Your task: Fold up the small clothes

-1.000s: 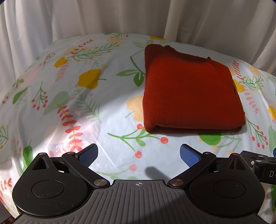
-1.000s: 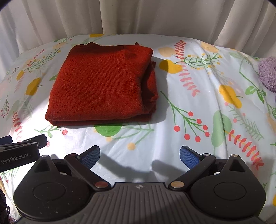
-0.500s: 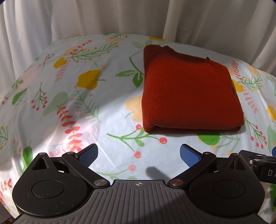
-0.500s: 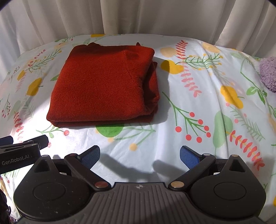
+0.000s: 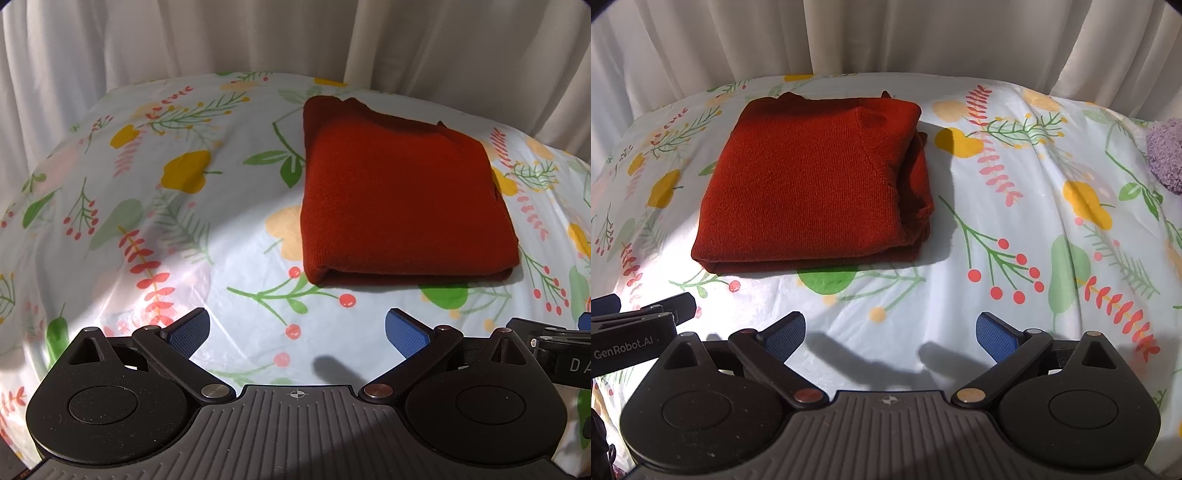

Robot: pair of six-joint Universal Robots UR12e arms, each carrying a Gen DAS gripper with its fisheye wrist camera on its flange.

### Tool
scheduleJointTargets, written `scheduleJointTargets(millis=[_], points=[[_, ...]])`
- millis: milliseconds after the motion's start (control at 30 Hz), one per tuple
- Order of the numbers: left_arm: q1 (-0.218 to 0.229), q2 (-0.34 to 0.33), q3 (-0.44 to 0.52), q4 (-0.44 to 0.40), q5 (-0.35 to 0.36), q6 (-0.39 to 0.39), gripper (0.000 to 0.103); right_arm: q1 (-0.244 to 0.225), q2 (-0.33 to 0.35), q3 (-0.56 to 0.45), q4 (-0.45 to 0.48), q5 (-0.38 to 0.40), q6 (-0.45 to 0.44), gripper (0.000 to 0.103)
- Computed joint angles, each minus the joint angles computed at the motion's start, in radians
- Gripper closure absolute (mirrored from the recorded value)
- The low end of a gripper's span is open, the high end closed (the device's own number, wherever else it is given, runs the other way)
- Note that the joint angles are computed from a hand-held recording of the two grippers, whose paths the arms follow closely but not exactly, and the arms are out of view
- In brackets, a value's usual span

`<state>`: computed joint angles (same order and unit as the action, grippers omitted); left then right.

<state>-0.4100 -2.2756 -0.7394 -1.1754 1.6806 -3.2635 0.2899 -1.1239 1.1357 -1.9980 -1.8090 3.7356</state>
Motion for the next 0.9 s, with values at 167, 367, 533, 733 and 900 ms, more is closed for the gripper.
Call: scheduleJointTargets(millis=[167,367,533,733,900], points=[[-0.001,-0.001,0.001,0.003,0.0,0.011,0.0,0.0,0.001,-0.001,-0.001,-0.001,0.008,0.004],[-0.002,-0.003,0.003,0.004,0.002,0.026,0.0,0.0,0.001,0.0,-0.003,-0.002,0.009,0.004],[-0.004,-0.006,0.006,-0.001,0.002,0.035,0.0,0.0,0.001,-0.001,0.0,-0.005,0.016,0.004],[-0.003,-0.008,0.01,-0.005,-0.004,0.039,0.0,-0.001,0.003,-0.003,0.0,-0.005,0.017,0.004],[-0.001,-0.009,0.012,-0.001,-0.023,0.033,0.0,-0.003,0.002,-0.001,-0.001,-0.004,0.022,0.004]])
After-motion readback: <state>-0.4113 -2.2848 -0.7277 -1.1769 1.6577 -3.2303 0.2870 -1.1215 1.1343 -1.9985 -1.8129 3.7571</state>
